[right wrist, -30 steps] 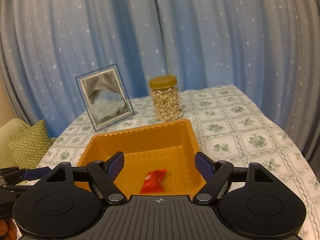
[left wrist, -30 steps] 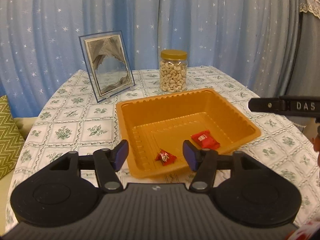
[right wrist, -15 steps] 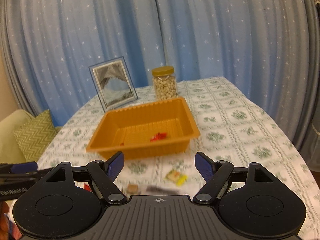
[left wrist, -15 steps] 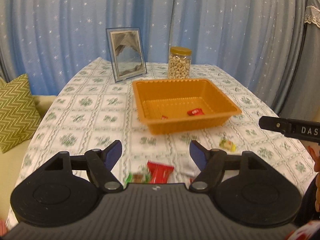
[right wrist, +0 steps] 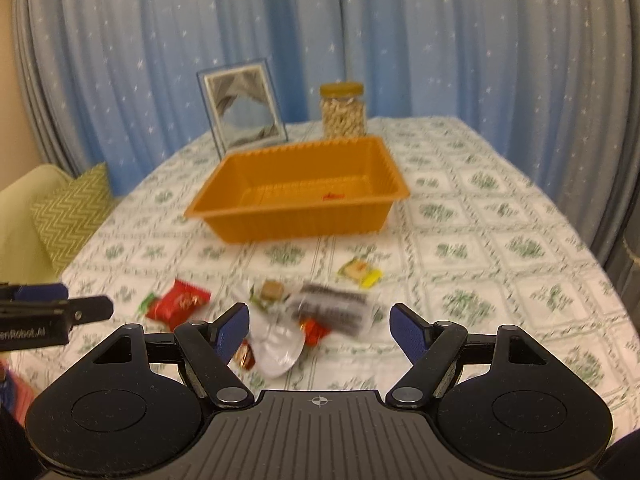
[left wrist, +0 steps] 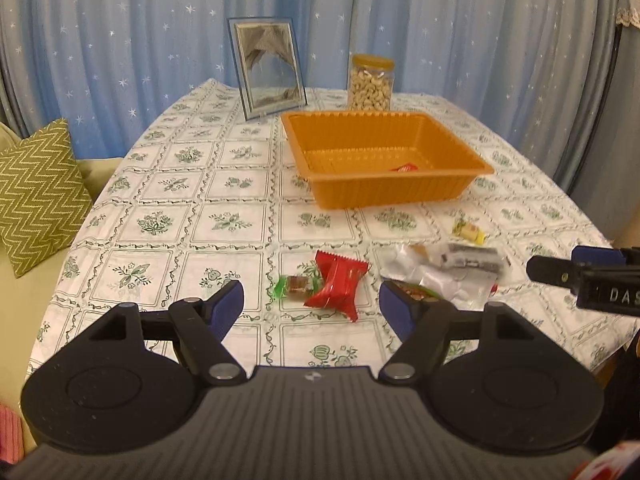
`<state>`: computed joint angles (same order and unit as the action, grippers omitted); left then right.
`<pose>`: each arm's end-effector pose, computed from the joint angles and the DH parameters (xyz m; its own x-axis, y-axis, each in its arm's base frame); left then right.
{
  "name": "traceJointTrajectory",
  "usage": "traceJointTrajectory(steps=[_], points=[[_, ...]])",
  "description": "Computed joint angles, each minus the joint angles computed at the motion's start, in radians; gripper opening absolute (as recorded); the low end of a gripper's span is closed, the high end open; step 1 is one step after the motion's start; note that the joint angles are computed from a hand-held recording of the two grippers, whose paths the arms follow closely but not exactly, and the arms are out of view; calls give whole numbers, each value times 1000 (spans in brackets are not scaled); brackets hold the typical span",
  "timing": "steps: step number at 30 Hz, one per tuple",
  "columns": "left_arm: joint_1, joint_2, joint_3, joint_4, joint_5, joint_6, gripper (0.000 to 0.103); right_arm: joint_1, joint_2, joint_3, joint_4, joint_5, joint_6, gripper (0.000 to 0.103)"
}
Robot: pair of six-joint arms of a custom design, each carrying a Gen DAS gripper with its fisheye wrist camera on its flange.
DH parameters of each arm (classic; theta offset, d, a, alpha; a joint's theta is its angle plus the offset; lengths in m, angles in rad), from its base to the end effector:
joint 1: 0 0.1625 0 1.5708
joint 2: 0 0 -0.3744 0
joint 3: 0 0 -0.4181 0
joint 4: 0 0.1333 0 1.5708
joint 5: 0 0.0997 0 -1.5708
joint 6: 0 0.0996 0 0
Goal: Organize snacks
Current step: 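Grasp a red packet with the left tool while the right tool returns to the snacks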
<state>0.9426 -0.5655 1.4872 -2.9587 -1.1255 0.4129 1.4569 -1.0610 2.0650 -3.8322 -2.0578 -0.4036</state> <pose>-0.2678 -0.6685 -0.0054 -0.5624 0.6323 -0.5328 0.8195 0.5120 -0.2573 0.0268 -0.5281 0.2043 -0.7747 0.3788 0.5063 -0.2927 0.4948 -0.8182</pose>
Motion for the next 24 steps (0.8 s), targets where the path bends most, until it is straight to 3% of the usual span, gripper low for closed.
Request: traceJointTrajectory(steps=[5, 9, 15, 21, 24], points=[[9, 42, -54, 48, -2, 47, 63, -13, 18, -16, 36, 13, 10, 77], [18, 91, -112, 70, -22, 111, 61, -25, 25, -26, 66, 32, 15, 76], [28, 170, -208, 131, -43, 200, 41, -40, 33, -36, 93, 20, 21, 67], [28, 224, -263, 163, -28, 260, 39, -50, 35, -36, 84, 25, 17, 65], [28, 241, -275, 160, -10, 270, 25, -49, 40, -39, 79, 37, 2, 64]])
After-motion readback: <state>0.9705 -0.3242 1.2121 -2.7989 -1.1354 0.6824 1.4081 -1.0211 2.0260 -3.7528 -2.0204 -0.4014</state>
